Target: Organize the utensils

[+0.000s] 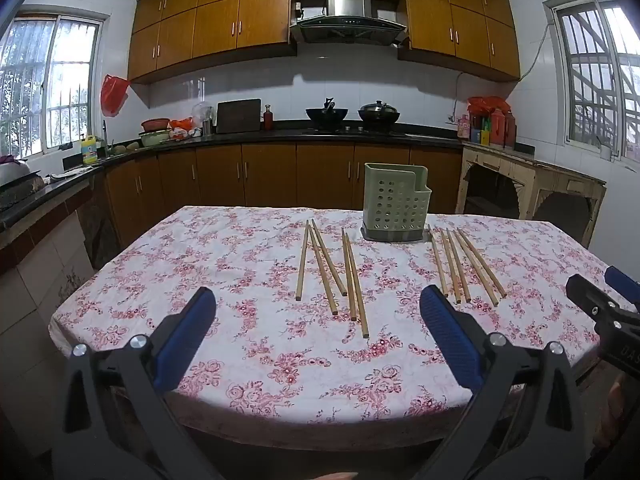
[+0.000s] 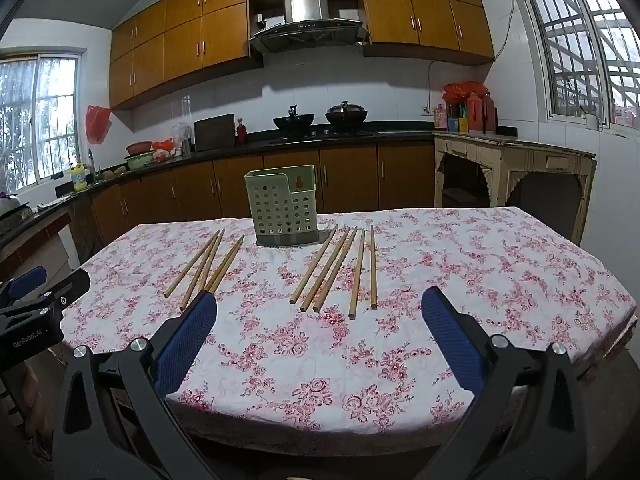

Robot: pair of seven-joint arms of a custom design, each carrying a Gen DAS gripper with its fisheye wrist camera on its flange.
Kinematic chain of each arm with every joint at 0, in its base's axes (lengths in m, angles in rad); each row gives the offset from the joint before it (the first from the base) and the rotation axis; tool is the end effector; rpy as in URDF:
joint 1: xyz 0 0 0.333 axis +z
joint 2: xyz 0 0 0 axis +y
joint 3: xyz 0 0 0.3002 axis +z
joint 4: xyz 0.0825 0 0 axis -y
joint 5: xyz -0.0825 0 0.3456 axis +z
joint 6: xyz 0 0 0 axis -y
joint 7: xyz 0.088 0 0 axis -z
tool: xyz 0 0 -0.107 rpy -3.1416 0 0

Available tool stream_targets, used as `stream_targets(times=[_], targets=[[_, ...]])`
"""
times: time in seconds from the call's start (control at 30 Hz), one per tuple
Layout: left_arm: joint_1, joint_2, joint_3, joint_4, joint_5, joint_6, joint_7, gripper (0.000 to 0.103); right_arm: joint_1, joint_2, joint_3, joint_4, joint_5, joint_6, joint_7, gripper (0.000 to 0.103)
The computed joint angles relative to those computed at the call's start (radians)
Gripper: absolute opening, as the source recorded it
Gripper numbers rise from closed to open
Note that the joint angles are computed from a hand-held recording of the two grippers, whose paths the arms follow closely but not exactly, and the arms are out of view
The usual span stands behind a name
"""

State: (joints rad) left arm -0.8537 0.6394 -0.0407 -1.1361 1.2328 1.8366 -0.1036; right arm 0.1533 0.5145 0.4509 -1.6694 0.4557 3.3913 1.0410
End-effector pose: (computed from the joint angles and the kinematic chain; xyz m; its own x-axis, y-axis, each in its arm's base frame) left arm 0.5076 -0.4966 0.4846 0.4531 -0.8914 -0.0092 -0.3503 -0.1686 -0.9214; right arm 0.6115 0.2816 0.4726 0.4586 -0.8833 -0.0973 -0.3549 -0.0817 -0.9313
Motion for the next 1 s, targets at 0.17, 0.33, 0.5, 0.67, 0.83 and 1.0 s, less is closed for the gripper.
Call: stream_targets(times=[0.17, 0.33, 0.5, 0.67, 0.83, 1.0], targets=[[0.0, 0.004, 0.001, 0.006, -0.002, -0.001, 0.002, 0.099, 0.003, 0.0, -0.004, 0.001, 0.0, -0.002, 0.002, 0.101], [0.0, -0.001, 0.001, -0.001, -0.001, 0.002, -0.003, 0.099, 0.006, 0.0, -0.006, 0.002, 0.001, -0.003, 0.001, 0.101], [0.0, -0.001, 0.0, -0.001, -0.001, 0.003, -0.003, 0.099, 0.007, 0.0, -0.008, 0.003, 0.003, -0.004, 0.0, 0.101], [0.001, -0.001, 0.0, -0.001, -0.002, 0.003, -0.003, 0.099, 0.008, 0.0, -0.008, 0.004, 0.005, -0.004, -0.001, 0.101], [0.0, -0.002, -0.001, -0.004, 0.0, 0.002, -0.006, 0.099, 0.009, -0.001, -0.009, 0.003, 0.007, -0.005, -0.003, 0.101], [0.002, -0.001, -0.001, -0.002, -0.002, 0.003, -0.004, 0.099, 0.009, -0.001, -0.009, 0.003, 0.009, -0.005, -0.004, 0.101]])
